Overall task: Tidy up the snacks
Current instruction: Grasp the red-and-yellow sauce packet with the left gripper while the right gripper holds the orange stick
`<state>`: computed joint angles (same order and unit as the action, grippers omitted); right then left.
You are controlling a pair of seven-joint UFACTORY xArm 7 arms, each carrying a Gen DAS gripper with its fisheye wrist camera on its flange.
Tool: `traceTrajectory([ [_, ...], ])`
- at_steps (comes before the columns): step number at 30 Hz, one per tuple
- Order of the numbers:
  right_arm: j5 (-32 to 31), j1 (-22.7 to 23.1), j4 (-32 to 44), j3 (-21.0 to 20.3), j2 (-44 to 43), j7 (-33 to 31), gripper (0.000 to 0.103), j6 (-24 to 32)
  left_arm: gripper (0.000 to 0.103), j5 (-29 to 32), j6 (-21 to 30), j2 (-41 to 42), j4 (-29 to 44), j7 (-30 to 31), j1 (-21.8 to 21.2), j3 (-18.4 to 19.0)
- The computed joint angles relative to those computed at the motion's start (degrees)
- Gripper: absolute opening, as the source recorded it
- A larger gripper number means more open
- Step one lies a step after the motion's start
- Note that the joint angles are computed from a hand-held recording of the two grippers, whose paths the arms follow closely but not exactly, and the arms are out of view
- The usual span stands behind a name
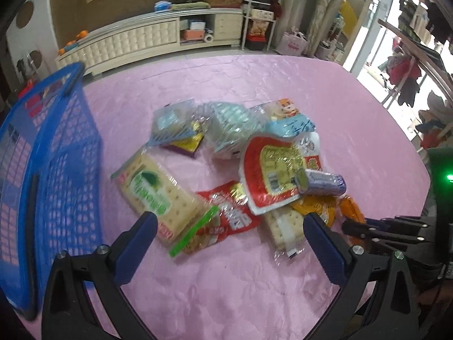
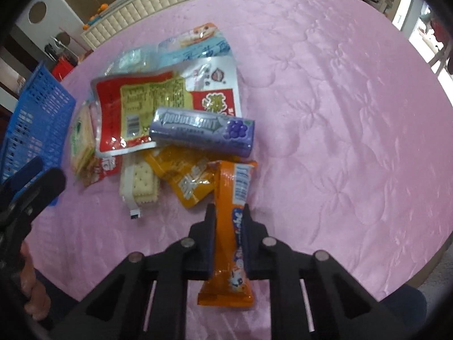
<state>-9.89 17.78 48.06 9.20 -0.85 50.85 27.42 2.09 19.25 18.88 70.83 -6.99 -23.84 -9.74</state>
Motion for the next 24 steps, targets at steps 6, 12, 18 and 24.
traceTrajectory([
  [6, -2.7, -2.2, -3.6, -0.1, -6.1, -0.1, 0.017, -3.5, 0.102, -1.2, 4.4, 4.5, 7.0, 2.8, 0.1, -1.0],
  [12, -2.9, -4.2, -3.0, -0.6, -4.5, -2.9, 0.017, -6.7, 0.095, -2.6, 9.8, 10.2, 15.0, 4.1, -0.7, -0.6],
  [18, -4.5, -4.2, 0.1, -1.0, 1.3, -3.4, 0.017, -11.2, 0.080, -3.1, 15.1, 15.6, 22.3, 3.2, -1.1, 0.0],
  [24, -0.5, -3.1, 2.5, -2.1, 4.7, -7.3, 0.017, -13.2, 0.031, -8.5, 18.6, 19.2, 26.9, 6.1, 1.2, -2.8],
])
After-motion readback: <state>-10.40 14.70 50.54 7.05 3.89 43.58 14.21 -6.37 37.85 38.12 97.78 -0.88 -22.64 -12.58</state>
